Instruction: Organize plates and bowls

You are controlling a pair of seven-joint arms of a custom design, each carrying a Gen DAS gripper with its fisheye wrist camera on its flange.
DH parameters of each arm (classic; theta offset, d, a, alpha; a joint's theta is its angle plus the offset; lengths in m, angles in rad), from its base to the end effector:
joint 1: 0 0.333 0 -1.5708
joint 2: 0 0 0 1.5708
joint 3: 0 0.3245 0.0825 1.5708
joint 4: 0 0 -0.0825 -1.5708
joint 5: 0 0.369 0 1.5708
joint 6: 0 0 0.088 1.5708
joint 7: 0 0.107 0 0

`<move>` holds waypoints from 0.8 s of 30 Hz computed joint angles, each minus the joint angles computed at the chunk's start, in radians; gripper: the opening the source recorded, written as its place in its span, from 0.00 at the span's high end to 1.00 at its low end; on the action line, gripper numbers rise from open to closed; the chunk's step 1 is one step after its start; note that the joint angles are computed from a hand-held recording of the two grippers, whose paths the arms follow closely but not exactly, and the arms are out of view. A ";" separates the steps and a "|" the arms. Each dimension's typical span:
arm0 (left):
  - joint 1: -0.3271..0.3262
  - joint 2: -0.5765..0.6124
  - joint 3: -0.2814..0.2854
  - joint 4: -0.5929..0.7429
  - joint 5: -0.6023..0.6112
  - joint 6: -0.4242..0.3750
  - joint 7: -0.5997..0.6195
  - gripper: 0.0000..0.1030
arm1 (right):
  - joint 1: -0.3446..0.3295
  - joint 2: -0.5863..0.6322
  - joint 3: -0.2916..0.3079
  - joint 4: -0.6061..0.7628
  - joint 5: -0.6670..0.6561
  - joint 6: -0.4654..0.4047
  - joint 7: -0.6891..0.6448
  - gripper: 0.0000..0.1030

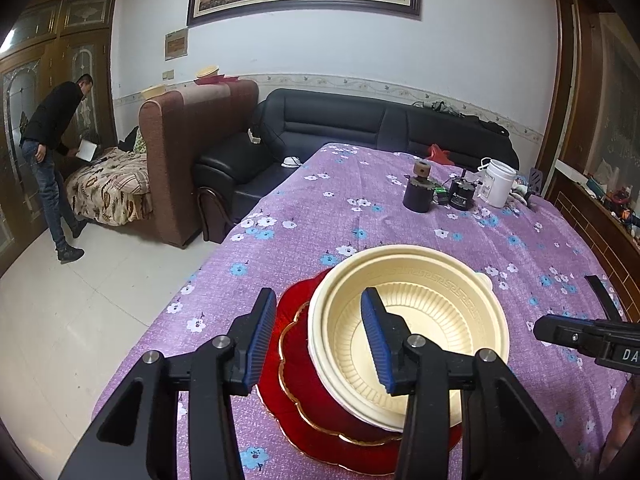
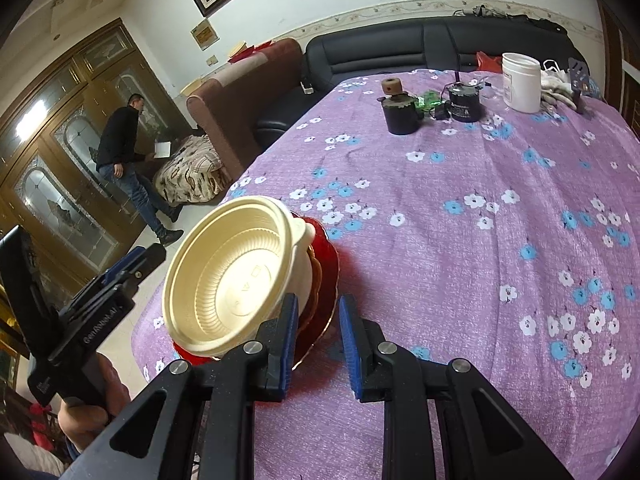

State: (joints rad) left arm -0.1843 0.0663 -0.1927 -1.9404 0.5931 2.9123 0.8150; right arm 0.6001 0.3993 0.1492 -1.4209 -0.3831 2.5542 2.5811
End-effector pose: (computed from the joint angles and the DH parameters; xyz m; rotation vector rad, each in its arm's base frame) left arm 0.5529 -0.2524 0.5652 -1.5846 1.8053 -1.0029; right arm 0.5355 0.4753 0.5700 -1.6319 1.7279 -0.2490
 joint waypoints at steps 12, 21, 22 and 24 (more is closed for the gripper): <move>0.030 -0.032 0.008 -0.045 -0.092 0.002 0.043 0.57 | -0.008 0.002 0.001 -0.020 0.006 -0.002 0.010 0.77; 0.053 -0.028 0.011 -0.071 -0.227 -0.013 0.128 0.57 | -0.014 0.036 0.005 0.005 0.032 -0.018 -0.014 0.77; 0.055 -0.025 0.010 -0.072 -0.243 -0.017 0.142 0.57 | -0.014 0.042 0.006 0.011 0.036 -0.022 -0.018 0.77; 0.058 -0.020 0.006 -0.075 -0.279 -0.019 0.175 0.57 | -0.016 0.050 0.006 0.016 0.044 -0.025 -0.023 0.77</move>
State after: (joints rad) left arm -0.1260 0.0464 -0.1867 -2.0155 0.3142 2.8935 0.9896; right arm 0.5841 0.4493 0.1556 -1.4052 -0.3396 2.5295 2.5578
